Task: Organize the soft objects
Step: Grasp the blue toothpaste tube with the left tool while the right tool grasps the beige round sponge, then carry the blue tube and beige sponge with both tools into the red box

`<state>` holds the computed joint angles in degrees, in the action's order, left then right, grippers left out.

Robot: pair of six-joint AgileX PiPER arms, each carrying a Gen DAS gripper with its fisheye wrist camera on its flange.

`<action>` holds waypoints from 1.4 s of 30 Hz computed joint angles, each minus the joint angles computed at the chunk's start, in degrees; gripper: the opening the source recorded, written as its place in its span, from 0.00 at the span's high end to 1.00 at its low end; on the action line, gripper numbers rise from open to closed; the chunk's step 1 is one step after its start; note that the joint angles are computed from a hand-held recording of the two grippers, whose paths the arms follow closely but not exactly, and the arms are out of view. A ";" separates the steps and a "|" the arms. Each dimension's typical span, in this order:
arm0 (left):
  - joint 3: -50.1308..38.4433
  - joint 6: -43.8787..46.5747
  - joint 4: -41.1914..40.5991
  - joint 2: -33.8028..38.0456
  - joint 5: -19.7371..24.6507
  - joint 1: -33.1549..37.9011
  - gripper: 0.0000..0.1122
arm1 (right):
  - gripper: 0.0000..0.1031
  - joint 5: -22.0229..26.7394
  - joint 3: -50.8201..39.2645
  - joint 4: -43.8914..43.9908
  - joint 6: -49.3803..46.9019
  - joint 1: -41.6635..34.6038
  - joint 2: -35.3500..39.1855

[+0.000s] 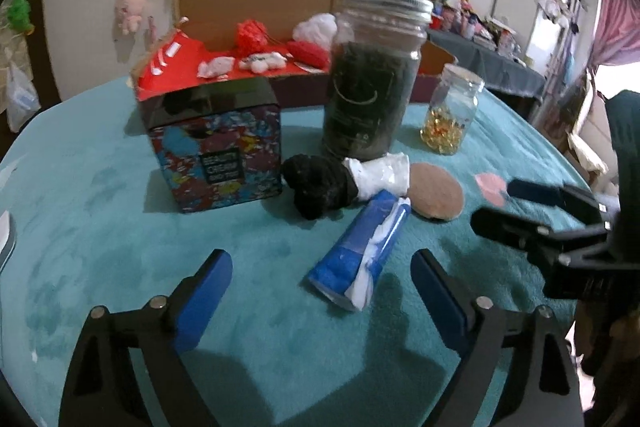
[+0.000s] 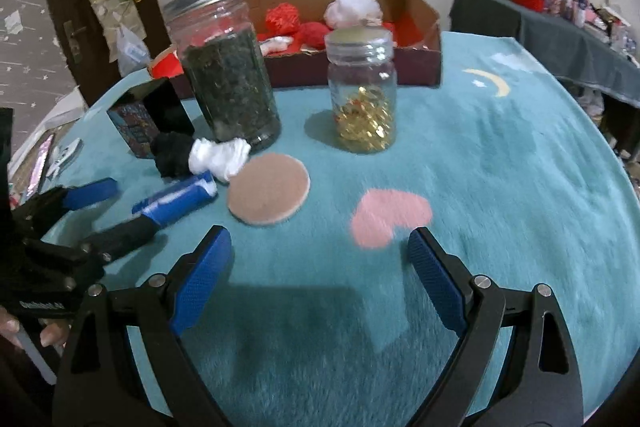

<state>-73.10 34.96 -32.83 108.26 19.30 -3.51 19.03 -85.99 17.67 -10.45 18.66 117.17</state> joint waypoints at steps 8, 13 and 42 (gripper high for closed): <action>-8.44 2.27 0.29 4.41 8.33 0.84 0.42 | 0.12 16.71 -18.67 -0.13 -7.14 -0.13 8.81; -11.15 9.50 -5.64 6.24 13.78 2.04 0.60 | 0.30 21.46 -25.41 -0.73 -8.98 0.33 12.46; -11.27 15.85 -12.46 3.41 16.35 3.48 0.80 | 0.80 14.56 -12.13 15.09 -23.71 -1.07 3.31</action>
<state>-84.37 50.81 -45.29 111.67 35.66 -0.03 33.60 -98.13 32.76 -34.16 17.59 120.48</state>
